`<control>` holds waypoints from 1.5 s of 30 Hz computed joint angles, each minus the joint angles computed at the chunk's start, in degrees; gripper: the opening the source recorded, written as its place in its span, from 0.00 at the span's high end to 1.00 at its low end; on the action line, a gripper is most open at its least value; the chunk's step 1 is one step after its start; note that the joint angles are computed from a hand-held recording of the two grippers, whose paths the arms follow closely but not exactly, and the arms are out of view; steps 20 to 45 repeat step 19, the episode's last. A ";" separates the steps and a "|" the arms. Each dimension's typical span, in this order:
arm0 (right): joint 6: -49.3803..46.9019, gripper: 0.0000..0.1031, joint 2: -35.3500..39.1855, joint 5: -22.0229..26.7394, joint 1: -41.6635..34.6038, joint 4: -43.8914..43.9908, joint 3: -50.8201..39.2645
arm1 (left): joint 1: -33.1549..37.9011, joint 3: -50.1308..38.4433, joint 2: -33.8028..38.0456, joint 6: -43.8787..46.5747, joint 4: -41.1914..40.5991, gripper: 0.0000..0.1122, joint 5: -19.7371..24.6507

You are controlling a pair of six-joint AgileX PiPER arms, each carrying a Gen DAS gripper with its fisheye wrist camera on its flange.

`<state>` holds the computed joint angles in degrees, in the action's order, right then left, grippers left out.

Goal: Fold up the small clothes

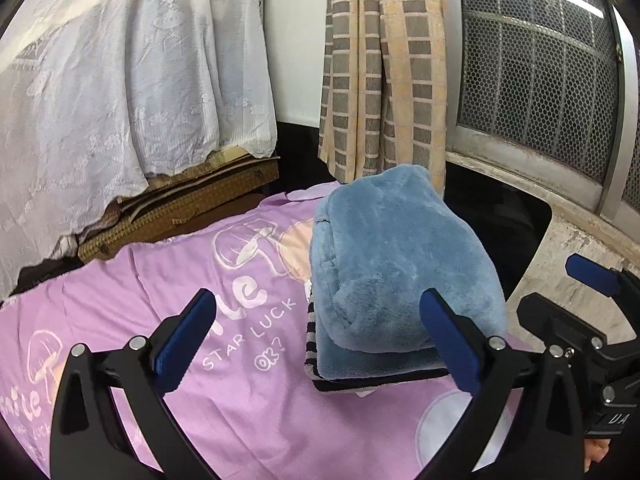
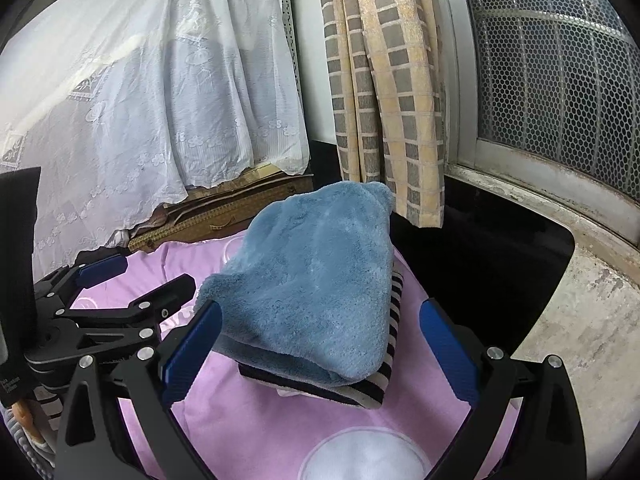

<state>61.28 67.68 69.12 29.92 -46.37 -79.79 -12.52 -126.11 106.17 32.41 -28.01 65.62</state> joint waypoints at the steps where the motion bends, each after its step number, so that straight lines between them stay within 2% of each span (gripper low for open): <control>1: -0.09 0.04 -0.07 -0.24 -0.30 0.25 0.14 | -0.32 1.05 -0.52 0.56 0.46 0.12 -1.17; 3: -0.10 0.04 -0.21 -0.67 -0.78 0.58 0.47 | -0.51 1.76 -0.83 0.19 0.96 0.12 -2.06; 6: -0.32 0.04 -0.37 -1.10 -1.46 0.88 0.67 | -0.01 -0.30 0.34 -0.62 0.05 0.12 0.04; 45: 0.00 0.04 -0.82 -1.17 -1.47 0.56 0.89 | -0.71 0.75 -0.57 -0.70 1.23 0.12 -0.75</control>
